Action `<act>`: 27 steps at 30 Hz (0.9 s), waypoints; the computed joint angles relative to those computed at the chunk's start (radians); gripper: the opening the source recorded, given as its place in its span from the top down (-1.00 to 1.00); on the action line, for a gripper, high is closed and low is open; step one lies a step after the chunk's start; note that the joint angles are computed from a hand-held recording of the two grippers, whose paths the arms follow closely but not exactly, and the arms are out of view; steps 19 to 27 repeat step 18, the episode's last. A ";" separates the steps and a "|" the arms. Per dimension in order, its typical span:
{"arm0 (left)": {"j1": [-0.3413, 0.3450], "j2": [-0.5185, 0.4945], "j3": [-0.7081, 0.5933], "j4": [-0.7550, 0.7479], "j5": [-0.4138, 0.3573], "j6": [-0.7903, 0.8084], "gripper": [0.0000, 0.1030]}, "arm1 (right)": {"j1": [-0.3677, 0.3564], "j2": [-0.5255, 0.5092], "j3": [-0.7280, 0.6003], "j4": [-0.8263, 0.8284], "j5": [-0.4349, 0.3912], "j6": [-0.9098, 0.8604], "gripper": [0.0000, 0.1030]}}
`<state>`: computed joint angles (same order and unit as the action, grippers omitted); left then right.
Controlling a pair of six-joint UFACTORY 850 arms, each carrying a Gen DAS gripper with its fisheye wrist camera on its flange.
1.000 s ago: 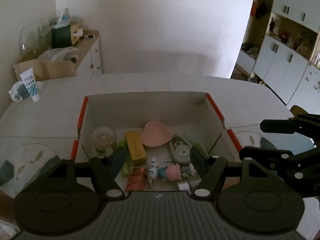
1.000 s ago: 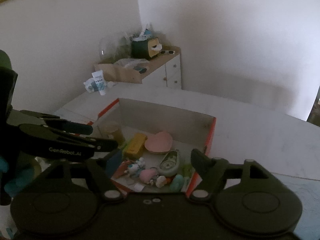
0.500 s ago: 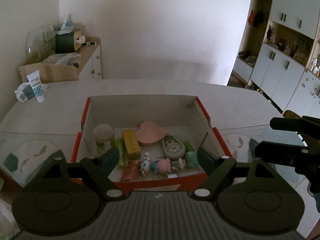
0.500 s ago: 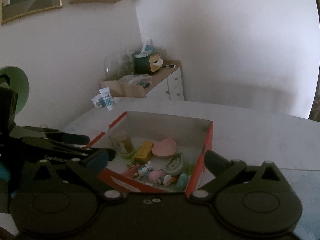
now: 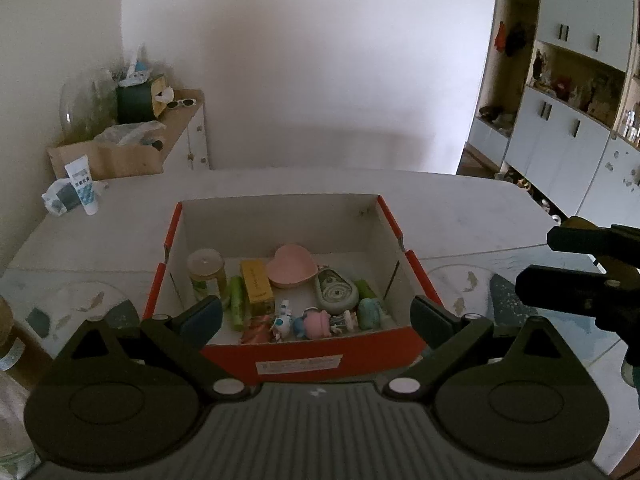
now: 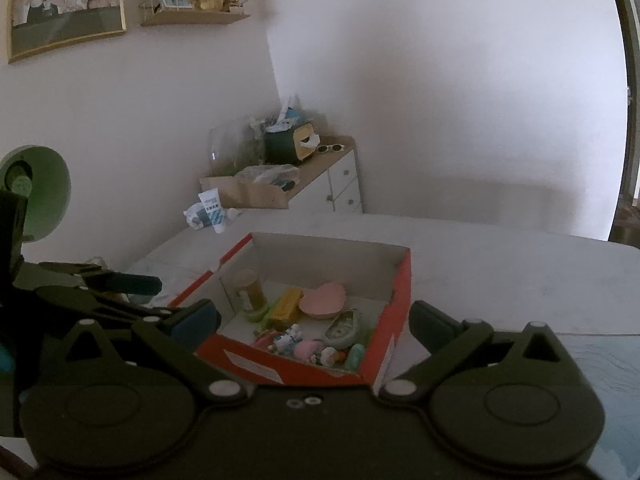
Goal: Organize rigid objects
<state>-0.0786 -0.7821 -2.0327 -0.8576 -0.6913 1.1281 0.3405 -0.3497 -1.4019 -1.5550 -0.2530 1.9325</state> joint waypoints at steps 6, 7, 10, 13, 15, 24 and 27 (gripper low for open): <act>-0.007 0.031 0.046 0.000 0.034 0.006 -0.96 | -0.001 0.019 0.026 -0.010 -0.008 0.013 -0.99; -0.007 0.033 0.048 0.002 0.034 0.001 -0.96 | -0.002 0.022 0.029 -0.008 -0.007 0.012 -1.00; -0.010 0.039 0.057 0.011 0.046 -0.011 -0.96 | -0.005 0.030 0.043 0.000 -0.008 0.013 -0.99; -0.013 0.045 0.067 0.017 0.060 -0.019 -0.96 | -0.007 0.036 0.056 0.017 -0.022 0.001 -1.00; -0.016 0.044 0.067 0.030 0.063 -0.031 -0.96 | -0.010 0.039 0.065 0.049 -0.039 -0.021 -1.00; -0.019 0.041 0.060 0.055 0.061 -0.067 -0.96 | -0.021 0.038 0.082 0.094 -0.071 -0.036 -1.00; -0.019 0.041 0.060 0.055 0.061 -0.067 -0.96 | -0.021 0.038 0.082 0.094 -0.071 -0.036 -1.00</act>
